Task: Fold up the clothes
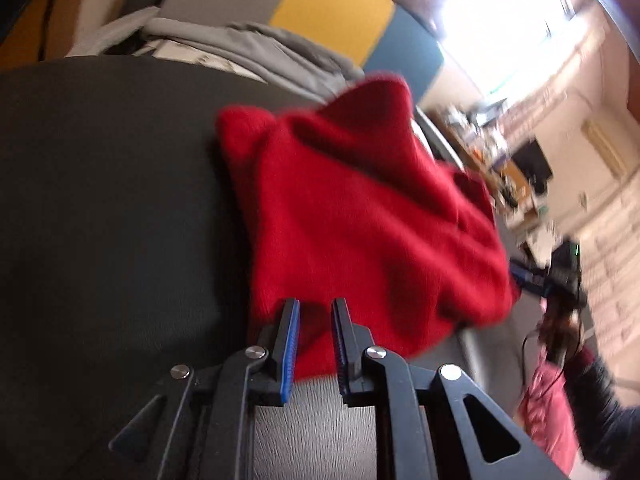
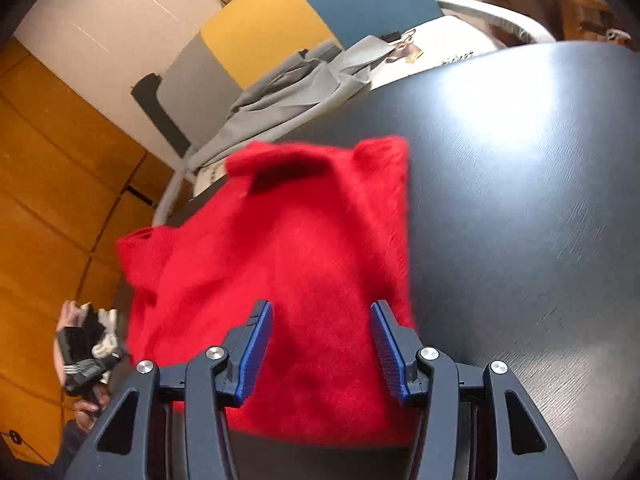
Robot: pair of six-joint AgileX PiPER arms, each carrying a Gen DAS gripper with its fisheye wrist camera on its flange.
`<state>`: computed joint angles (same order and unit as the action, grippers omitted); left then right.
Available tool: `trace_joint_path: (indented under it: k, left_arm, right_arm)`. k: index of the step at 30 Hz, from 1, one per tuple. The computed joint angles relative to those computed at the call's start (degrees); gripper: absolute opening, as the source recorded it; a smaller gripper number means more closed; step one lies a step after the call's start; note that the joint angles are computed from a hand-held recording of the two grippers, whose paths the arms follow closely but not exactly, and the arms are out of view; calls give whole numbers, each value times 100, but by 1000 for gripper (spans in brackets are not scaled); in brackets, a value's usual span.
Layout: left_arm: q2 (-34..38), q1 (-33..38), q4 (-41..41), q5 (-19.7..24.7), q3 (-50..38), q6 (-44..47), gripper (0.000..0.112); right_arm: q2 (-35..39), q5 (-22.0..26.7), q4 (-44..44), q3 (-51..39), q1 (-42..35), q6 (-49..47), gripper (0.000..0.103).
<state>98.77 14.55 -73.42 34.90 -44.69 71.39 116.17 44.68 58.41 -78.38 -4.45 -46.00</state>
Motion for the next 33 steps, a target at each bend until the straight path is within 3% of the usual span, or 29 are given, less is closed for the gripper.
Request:
trace_joint_path:
  k: [2,6,8,12,14,17,24,27,28,29,30,31,32,33]
  left_arm:
    - [-177,-175,10,-262,213,289,14]
    - [-299,-8,214,-48,280,149,9]
    - [-425,275,-48,249,422,477,10]
    - [-637,668,-407,216,648,997,14]
    - [-565,871,-543,460,598,1123,22]
    - [-413,638,-536,111,322,1135,22]
    - [390,556,11,493,-591,516,27]
    - [351,349,289,346,-655,269,22]
    - [321,283,331,277,-640,232,9]
    - [288,269,332,266,-598,225,5]
    - [264,311,434,319,-574,153,5]
    - [203,334,604,285,-524,74,4]
    - [141,357,776,252,-475,-8,4]
    - [77,429,963,300,-423,-74,4]
  right_arm:
    - [-164,-123,-330,245,99,17,53]
    - [-467,-475,-675,683,299,33,53]
    - [-560,-368,-495,864,171,-131,53]
    - [-588,-200,-192,1026,-23,-353,52]
    - [-551,-16,27,1001,-175,-365,52]
    - [-547,107,271,1004,-314,-400,53]
    - [-530,305,303,982,-351,-645,70]
    - [-414,166,94,742,-27,-443,75]
    - [-406,128,-111,671,48,-312,75]
    - [-411,50,-331,608,139,-149,74]
    - [-449,-36,-549,582,224,22,66]
    - [-492,-99,-789,575,289,212,46]
    - [-509,-93,-1052,559,334,403,32]
    - [-523,-36,-1257,555,363,539,11]
